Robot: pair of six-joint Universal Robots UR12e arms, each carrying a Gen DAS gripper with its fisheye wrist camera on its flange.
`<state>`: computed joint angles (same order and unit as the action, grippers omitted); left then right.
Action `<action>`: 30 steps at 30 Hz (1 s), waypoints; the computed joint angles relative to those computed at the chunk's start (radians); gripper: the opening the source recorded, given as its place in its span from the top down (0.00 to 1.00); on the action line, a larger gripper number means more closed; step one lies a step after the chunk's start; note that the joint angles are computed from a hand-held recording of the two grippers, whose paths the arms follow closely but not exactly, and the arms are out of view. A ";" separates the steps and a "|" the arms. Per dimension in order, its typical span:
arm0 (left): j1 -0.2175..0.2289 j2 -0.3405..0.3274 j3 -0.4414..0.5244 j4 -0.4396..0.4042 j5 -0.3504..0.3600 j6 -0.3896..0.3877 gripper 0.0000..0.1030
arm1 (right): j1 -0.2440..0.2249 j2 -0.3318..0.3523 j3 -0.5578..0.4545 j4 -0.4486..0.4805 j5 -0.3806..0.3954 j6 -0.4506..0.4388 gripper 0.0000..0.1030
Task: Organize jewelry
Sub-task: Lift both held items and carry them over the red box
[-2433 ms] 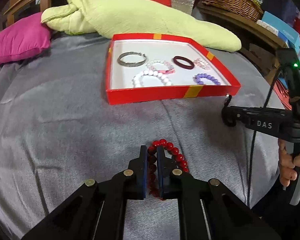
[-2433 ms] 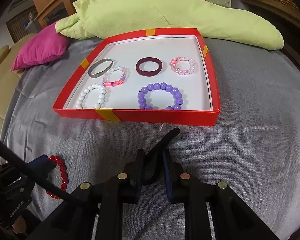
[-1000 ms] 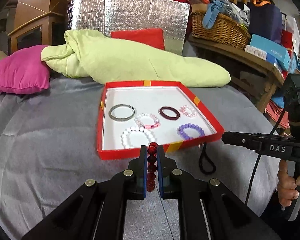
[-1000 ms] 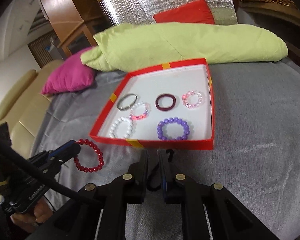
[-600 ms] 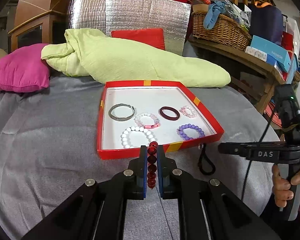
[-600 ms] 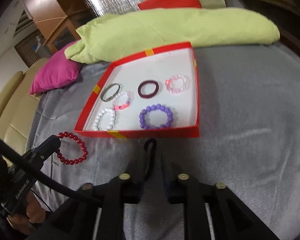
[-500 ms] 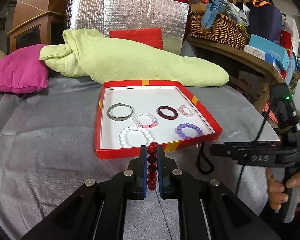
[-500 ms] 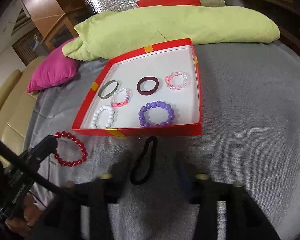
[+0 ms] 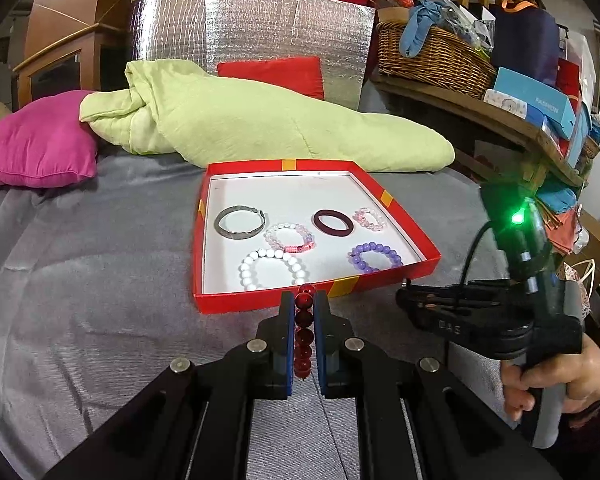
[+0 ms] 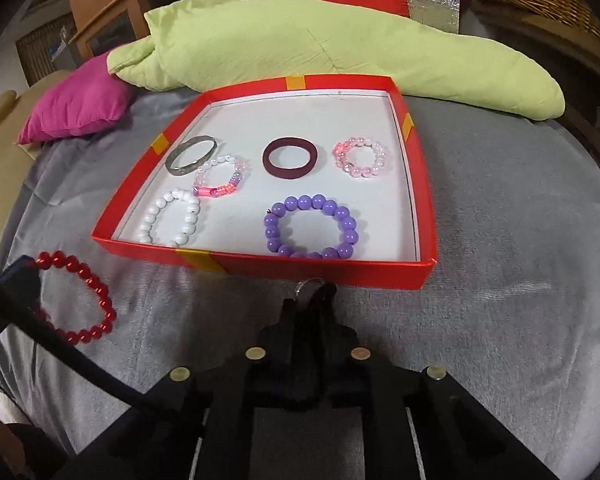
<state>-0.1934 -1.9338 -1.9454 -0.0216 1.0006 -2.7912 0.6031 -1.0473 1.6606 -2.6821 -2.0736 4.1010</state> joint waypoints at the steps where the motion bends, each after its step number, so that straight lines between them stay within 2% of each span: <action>1: 0.000 0.000 0.000 0.002 -0.001 0.000 0.91 | 0.001 -0.003 0.008 -0.028 0.008 -0.012 0.91; 8: -0.003 0.000 0.000 0.017 0.008 -0.004 0.91 | 0.011 -0.015 0.055 -0.283 0.037 -0.105 0.91; 13: -0.008 -0.001 0.001 0.036 0.010 -0.012 0.91 | 0.018 -0.010 0.054 -0.392 -0.001 -0.135 0.91; 19: -0.015 -0.002 0.006 0.051 0.009 -0.019 0.91 | 0.017 -0.017 0.065 -0.443 -0.050 -0.126 0.91; 30: -0.055 -0.017 0.059 0.086 0.054 -0.033 0.91 | -0.033 -0.023 0.069 -0.464 -0.045 -0.082 0.91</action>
<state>-0.2489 -1.9509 -1.8867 0.0642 1.0544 -2.8242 0.5700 -1.0701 1.7293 -3.1459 -2.1184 4.0190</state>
